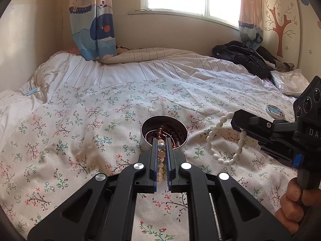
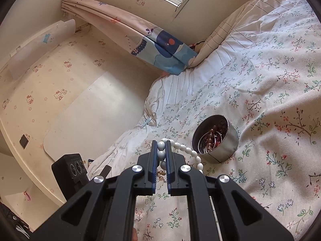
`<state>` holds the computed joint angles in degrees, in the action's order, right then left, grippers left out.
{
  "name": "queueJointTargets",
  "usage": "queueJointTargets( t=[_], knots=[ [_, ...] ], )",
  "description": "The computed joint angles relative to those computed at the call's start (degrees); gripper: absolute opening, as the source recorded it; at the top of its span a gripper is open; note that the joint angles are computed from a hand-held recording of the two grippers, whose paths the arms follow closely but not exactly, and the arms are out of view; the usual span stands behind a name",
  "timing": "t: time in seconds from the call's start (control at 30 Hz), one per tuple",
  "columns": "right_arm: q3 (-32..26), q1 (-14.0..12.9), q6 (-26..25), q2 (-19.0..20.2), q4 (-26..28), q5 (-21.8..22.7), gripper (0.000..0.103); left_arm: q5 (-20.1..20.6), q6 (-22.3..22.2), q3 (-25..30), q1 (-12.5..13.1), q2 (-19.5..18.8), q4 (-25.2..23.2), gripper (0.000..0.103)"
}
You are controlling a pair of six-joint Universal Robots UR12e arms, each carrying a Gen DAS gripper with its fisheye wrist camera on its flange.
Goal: Organize jewelry
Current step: 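Carry the pink bracelet in the left gripper while the right carries the white bracelet over the tin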
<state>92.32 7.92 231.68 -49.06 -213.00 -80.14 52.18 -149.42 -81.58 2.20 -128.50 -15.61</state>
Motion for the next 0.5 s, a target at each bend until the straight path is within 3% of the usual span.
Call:
queueJointTargets(
  t=[0.33, 0.43, 0.5],
  knots=[
    [-1.76, -0.76, 0.03, 0.94, 0.13, 0.56, 0.01, -0.88, -1.45, 1.09, -0.43, -0.68, 1.54, 0.007],
    [-0.78, -0.37, -2.7, -0.8, 6.62, -1.93, 0.01, -0.74, -1.48, 1.18, -0.47, -0.8, 1.97, 0.007],
    [-0.44, 0.44, -6.24, -2.45, 15.37, -6.1, 0.017, -0.66, -1.95, 1.41, -0.36, -0.92, 2.08, 0.007]
  ],
)
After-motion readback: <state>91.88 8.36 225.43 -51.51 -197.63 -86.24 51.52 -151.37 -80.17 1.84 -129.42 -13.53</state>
